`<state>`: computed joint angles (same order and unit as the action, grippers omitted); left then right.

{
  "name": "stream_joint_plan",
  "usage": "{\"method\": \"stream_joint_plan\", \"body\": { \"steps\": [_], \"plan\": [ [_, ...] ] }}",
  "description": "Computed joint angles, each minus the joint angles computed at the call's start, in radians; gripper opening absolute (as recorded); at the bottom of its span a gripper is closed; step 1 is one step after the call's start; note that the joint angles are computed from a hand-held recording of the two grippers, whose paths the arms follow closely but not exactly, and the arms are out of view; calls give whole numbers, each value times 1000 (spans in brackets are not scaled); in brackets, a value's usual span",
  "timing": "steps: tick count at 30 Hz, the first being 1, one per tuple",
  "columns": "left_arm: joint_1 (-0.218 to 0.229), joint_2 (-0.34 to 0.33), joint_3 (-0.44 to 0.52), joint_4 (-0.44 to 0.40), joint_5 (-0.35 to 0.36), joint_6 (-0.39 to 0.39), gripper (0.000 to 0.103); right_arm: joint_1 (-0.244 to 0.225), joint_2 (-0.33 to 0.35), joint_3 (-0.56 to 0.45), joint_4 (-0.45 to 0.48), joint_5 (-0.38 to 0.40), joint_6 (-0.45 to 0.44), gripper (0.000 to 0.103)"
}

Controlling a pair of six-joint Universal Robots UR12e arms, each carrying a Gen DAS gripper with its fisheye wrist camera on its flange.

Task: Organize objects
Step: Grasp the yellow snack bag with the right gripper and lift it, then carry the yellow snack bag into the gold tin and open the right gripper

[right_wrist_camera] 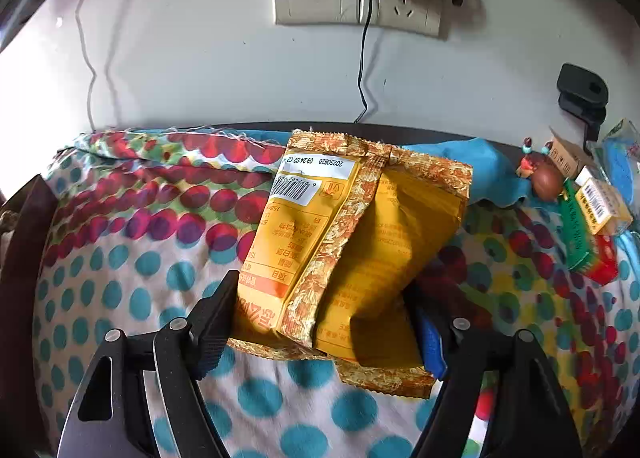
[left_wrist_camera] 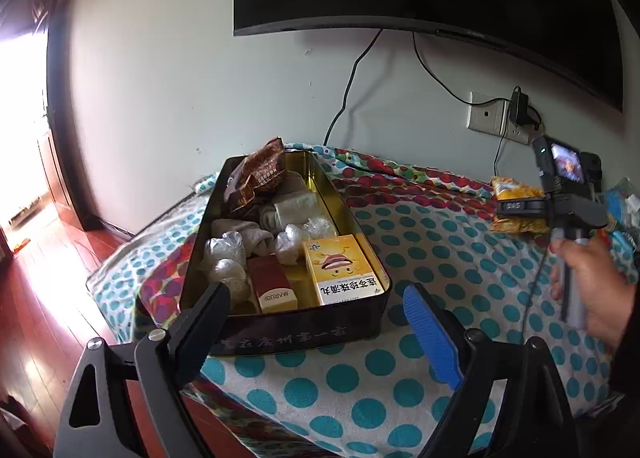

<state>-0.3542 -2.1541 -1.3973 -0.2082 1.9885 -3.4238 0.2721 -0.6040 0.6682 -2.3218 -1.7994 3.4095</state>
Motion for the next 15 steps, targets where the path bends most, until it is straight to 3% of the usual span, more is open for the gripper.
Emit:
{"method": "stream_joint_plan", "body": {
  "steps": [6, 10, 15],
  "plan": [
    [-7, 16, -24, -15, 1, -23, 91, -2, -79, 138, -73, 16, -93, 74],
    [-4, 31, -42, -67, 1, -85, 91, 3, -127, 220, -117, 49, -145, 75],
    [-2, 40, -50, -111, 35, -124, 91, 27, -144, 226, -132, 103, -186, 75]
  ]
}}
